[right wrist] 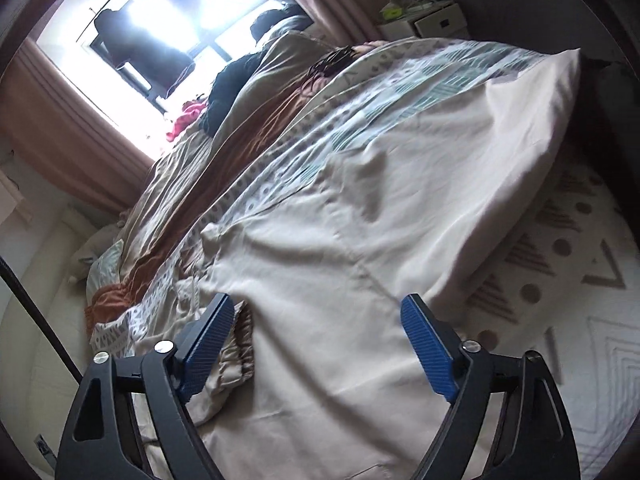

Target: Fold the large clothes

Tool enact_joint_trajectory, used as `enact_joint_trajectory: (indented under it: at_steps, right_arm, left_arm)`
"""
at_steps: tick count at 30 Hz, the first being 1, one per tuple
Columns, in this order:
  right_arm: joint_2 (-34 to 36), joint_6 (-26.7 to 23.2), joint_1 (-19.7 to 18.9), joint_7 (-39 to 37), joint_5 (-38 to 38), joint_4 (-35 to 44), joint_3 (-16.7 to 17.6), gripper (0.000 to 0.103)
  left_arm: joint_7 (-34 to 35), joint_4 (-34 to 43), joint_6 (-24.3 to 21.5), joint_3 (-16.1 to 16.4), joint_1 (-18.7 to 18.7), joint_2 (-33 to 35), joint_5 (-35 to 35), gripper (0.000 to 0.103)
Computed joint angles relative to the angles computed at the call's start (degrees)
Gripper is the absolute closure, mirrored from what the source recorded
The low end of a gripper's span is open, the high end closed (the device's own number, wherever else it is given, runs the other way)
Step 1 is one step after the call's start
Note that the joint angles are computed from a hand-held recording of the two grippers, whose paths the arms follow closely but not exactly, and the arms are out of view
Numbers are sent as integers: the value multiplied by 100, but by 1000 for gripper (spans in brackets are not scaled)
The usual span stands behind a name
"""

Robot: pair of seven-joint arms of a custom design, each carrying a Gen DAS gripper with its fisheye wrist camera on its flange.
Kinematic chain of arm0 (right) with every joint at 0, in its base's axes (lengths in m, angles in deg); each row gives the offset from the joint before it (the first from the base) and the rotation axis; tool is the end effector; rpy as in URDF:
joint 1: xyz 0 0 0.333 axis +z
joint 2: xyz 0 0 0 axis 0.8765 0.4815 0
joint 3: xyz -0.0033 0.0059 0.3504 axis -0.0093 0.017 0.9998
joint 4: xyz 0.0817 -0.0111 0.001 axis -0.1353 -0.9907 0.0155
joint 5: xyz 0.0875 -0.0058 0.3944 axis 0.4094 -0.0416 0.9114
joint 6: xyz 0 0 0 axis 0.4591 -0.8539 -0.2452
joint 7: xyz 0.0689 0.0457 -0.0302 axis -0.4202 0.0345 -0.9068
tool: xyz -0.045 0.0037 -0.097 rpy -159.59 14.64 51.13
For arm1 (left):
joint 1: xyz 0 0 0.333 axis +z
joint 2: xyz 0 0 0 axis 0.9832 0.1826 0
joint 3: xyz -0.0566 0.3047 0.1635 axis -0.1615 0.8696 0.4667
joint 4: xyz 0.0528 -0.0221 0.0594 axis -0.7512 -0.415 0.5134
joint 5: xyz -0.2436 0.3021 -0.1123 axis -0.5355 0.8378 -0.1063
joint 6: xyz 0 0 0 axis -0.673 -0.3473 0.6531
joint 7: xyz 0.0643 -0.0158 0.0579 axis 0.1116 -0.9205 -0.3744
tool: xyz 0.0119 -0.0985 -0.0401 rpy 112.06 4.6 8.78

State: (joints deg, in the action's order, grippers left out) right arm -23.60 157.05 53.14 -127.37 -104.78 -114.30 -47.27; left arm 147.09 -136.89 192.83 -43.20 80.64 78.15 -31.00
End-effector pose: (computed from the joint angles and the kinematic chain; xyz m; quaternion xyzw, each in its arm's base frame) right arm 0.4521 0.0247 0.5525 -0.1251 0.8609 -0.3026 0.3894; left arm 0.7060 -0.0569 0.5490 -0.6721 0.6333 -0.3542 0.1470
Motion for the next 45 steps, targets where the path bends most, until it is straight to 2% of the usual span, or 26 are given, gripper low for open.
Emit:
enact_joint_trajectory:
  at_steps: [3,5,7,13,15,17,22,24,25,26,28,38,45]
  right_arm:
    - [-373,-269,-90,149,-23,-310,20,28]
    - [-560,-377,-165,258,-58,-498,12,36]
    - [-776,-575,-198,311,31,-684,27,40]
    - [-1019,-1331,-274,527,307,-905,146,41]
    - [-959,-1293,-312,657,178,-888,86,42]
    - [-842,-1197,-322,692,63,-839,-5,56]
    - [-471,-853,-419,1044,-464,-709,-187,66]
    - [-502,-742,-414,1115,-608,-793,-278,74]
    - [-546,-630,-429,1216,-765,-834,-301,88]
    - [-600,-513,-453,1334,-976,-864,-311,97]
    - [-649,-402,-518,1710,-1569,-824,-265,101]
    - [-821,-658,148,1583,-1979,-360,-141,102]
    - [-417,-625,563,1295,-1898,146,23,102]
  left_arm:
    - [195,-124,91,-100,-51,-88,-65,7]
    - [294,-169,124,-146,-93,-121,-106,7]
    - [413,-221,148,-202,-113,-152,-221,7]
    - [411,-259,166,-211,-298,-115,-178,7]
    - [401,-254,141,-222,-340,-96,-172,7]
    - [371,-227,115,-222,-387,-56,-135,7]
    - [386,-163,95,-263,-431,16,-163,7]
    - [364,-137,73,-266,-443,45,-175,7]
    - [362,-128,57,-272,-438,57,-196,7]
    - [367,-105,28,-282,-428,74,-228,7]
    - [402,-87,1,-305,-405,86,-299,7]
    - [871,-57,-173,-396,-145,42,-892,7]
    - [1312,94,-512,-446,78,87,-1522,7]
